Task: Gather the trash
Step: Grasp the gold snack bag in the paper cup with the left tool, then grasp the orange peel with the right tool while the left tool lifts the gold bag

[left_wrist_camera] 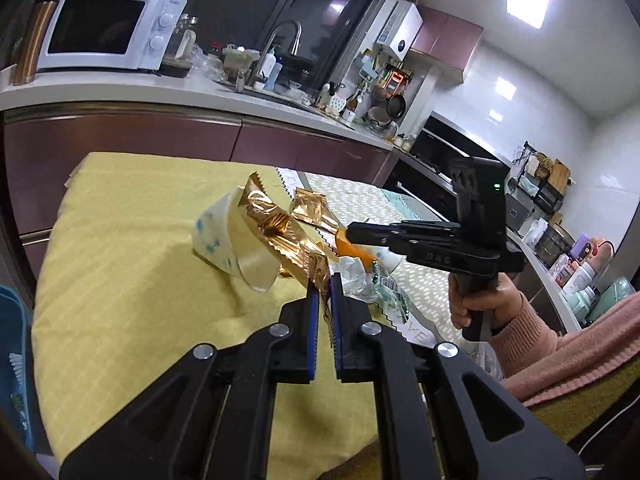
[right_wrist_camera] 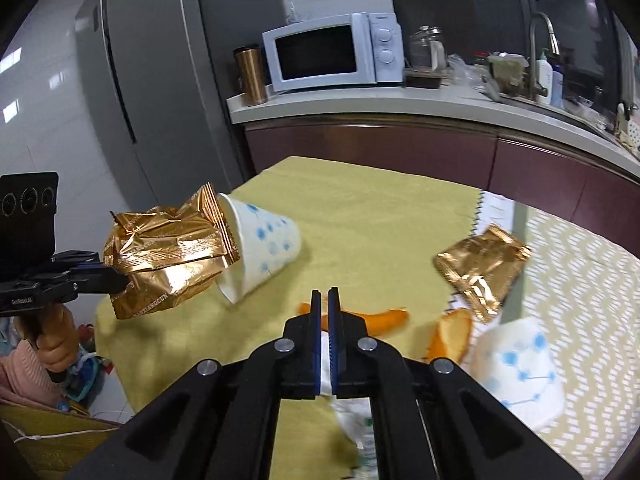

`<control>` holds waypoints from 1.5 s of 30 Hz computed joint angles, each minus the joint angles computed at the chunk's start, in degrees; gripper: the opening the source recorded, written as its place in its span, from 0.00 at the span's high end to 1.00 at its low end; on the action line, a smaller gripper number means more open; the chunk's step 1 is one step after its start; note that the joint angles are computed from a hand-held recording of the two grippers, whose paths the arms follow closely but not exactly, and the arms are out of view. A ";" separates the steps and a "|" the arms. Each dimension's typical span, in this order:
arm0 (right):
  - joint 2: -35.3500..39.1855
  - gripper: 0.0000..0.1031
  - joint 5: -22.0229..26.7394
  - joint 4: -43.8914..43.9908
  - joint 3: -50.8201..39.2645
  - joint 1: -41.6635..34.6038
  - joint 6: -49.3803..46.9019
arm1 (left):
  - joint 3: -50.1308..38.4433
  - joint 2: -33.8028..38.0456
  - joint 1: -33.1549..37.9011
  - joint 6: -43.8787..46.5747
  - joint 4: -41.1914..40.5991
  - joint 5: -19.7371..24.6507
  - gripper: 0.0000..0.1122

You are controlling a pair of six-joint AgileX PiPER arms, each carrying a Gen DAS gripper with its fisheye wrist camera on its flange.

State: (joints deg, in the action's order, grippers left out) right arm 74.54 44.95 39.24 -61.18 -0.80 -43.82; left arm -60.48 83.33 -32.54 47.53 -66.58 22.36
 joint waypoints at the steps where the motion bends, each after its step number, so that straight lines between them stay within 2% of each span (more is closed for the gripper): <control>1: 0.06 0.98 -0.44 -0.48 -0.02 0.69 0.55 | 0.77 -0.86 -0.05 -0.33 0.50 -0.40 0.94; 5: -0.15 0.96 -1.65 -2.93 -0.05 1.88 3.53 | 3.82 -4.21 0.63 -0.86 0.93 -1.05 0.95; 8: -1.48 0.80 -4.11 -9.58 0.69 1.49 9.25 | 6.33 -6.73 1.93 -0.03 -0.42 -1.29 0.94; 13: -1.42 0.75 -2.58 -12.87 1.23 -3.26 11.44 | 9.10 -8.90 5.21 2.65 -4.30 -1.15 0.95; 18: -0.11 0.73 -3.53 -18.02 2.53 -2.39 15.09 | 11.05 -10.63 8.25 3.70 -5.03 -0.62 0.95; 22: 2.39 0.75 -5.29 -20.13 2.76 -0.93 16.94 | 11.50 -11.61 8.40 -0.70 -0.62 -1.72 0.95; 24: 3.05 0.91 -5.98 -21.10 2.69 -0.33 17.72 | 12.33 -12.40 8.85 -2.00 0.61 -2.00 0.95; 25: 3.30 0.94 -6.01 -20.93 2.62 -0.28 17.53 | 12.81 -12.76 9.31 -2.17 0.74 -1.94 0.95; 32: 3.13 0.96 -6.46 -22.15 1.94 0.91 18.68 | 15.63 -15.55 12.54 -2.67 1.00 -1.12 0.95; 40: 0.53 0.97 -6.19 -19.31 -0.52 3.98 18.15 | 17.17 -18.59 14.80 -4.68 2.84 -0.21 0.95; 45: -0.23 0.97 -5.12 -14.55 -3.23 7.09 15.70 | 18.80 -21.15 15.76 -6.22 4.21 -0.22 0.95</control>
State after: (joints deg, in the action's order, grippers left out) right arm 74.31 39.83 24.70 -64.41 6.29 -28.12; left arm -41.68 62.17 -16.78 41.30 -62.37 22.14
